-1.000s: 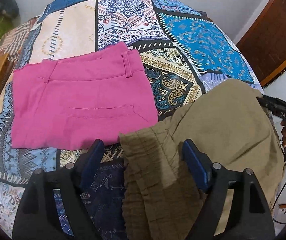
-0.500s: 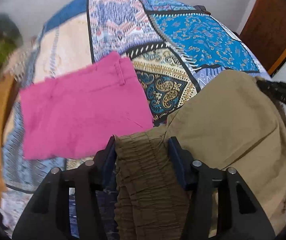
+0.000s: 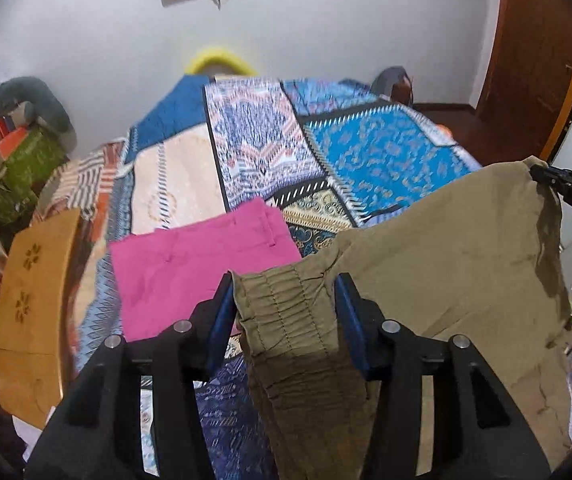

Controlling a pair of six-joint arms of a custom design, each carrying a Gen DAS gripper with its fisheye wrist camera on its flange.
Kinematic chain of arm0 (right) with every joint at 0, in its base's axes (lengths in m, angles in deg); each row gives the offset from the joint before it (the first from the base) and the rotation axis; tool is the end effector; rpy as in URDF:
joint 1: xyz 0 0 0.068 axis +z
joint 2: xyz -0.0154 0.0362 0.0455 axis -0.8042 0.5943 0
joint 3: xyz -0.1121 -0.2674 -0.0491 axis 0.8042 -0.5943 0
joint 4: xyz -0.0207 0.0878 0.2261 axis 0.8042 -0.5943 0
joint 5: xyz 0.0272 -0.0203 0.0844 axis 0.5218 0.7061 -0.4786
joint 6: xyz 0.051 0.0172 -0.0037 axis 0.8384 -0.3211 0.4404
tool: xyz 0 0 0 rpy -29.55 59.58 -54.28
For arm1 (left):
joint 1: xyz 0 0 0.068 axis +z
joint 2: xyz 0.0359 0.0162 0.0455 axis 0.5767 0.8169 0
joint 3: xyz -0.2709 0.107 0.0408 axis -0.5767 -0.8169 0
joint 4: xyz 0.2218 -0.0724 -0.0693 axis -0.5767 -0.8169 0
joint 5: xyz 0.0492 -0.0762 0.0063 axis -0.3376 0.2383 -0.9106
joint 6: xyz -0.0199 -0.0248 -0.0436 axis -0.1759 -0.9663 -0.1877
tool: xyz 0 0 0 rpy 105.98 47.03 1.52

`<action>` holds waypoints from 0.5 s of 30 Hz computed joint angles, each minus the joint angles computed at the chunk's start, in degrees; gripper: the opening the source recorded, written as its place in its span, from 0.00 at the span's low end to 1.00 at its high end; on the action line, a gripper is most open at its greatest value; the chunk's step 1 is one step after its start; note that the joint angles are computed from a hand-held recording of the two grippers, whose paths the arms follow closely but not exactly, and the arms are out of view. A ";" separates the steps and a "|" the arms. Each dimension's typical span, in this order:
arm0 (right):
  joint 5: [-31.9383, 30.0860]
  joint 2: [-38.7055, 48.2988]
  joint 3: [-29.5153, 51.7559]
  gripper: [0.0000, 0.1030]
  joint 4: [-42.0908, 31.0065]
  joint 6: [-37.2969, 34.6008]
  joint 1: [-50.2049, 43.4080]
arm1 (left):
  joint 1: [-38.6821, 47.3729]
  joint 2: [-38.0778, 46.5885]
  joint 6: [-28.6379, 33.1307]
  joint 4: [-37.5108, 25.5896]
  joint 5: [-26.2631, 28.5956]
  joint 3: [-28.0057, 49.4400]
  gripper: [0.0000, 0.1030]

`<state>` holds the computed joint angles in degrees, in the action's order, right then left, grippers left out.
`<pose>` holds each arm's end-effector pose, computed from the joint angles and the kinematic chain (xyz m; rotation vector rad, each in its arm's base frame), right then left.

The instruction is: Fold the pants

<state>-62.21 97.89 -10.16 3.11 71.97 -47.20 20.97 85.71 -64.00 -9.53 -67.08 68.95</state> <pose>0.2844 0.0331 0.1983 -0.1889 2.3237 0.0852 0.2937 -0.0719 0.1833 0.2701 2.4378 -0.0226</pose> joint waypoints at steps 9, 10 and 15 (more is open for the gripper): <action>-2.68 -25.07 -5.36 0.10 -13.31 3.33 -0.16 | -4.35 -22.13 -2.14 -9.63 -2.72 -7.48 0.47; -2.72 -28.49 -6.06 0.10 -15.58 3.83 0.11 | -5.27 -24.96 -2.47 -11.11 -3.33 -8.37 0.47; -4.91 -42.28 -9.56 0.10 -25.01 6.10 0.00 | -10.88 -37.04 -4.88 -18.07 -7.06 -12.72 0.46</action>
